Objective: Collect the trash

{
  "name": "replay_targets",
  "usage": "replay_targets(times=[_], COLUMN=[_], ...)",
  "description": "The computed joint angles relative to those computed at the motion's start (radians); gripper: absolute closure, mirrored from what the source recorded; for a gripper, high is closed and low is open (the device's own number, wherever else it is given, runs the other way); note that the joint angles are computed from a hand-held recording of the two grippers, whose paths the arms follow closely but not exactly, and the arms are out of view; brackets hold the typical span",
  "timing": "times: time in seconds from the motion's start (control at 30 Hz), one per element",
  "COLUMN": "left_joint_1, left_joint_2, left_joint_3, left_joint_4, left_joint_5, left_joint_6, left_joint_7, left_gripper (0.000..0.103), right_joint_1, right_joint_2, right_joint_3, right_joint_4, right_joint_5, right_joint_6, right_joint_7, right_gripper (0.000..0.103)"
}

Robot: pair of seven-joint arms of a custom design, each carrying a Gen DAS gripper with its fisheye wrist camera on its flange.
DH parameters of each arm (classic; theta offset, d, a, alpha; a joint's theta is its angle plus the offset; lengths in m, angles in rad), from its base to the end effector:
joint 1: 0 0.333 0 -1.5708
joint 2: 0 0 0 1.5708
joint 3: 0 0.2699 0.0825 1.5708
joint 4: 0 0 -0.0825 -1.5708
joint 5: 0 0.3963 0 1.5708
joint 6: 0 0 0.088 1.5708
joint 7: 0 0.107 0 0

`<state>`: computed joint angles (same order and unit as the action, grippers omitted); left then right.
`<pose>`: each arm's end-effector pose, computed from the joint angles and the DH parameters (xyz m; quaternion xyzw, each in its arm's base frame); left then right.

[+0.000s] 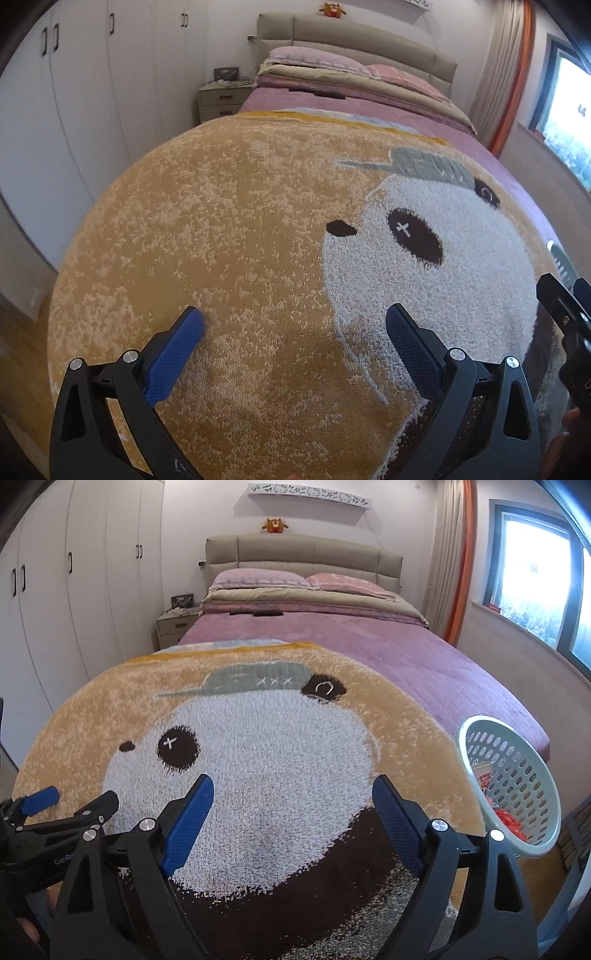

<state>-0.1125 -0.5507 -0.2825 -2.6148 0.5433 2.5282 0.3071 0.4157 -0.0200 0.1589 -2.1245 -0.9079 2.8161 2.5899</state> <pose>0.4105 -0.1722 0.4239 -0.8089 0.4841 -0.2058 0.2625 0.4716 0.3519 0.4338 -0.7380 0.5299 -0.2739 0.3156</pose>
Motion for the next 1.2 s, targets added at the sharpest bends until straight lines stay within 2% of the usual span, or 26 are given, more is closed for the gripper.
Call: replay_targets(times=[0.17, 0.8, 1.2], left_joint_1=[-0.011, -0.02, -0.021], left_joint_2=[0.035, 0.032, 0.033], left_joint_3=[-0.007, 0.003, 0.003], left_joint_4=[0.041, 0.039, 0.04], left_joint_5=[0.003, 0.008, 0.008], left_joint_6=[-0.069, -0.071, -0.071], left_joint_7=[0.029, 0.025, 0.026], left_gripper=[0.007, 0.007, 0.007], right_joint_1=[0.01, 0.036, 0.046], right_joint_2=[0.024, 0.061, 0.064], right_joint_3=[-0.005, -0.033, -0.036], right_joint_4=[0.012, 0.039, 0.042], right_joint_5=[0.03, 0.145, 0.134], right_joint_6=[-0.012, -0.028, -0.042], right_joint_7=[-0.036, -0.139, -0.135], right_gripper=[0.02, 0.016, 0.016])
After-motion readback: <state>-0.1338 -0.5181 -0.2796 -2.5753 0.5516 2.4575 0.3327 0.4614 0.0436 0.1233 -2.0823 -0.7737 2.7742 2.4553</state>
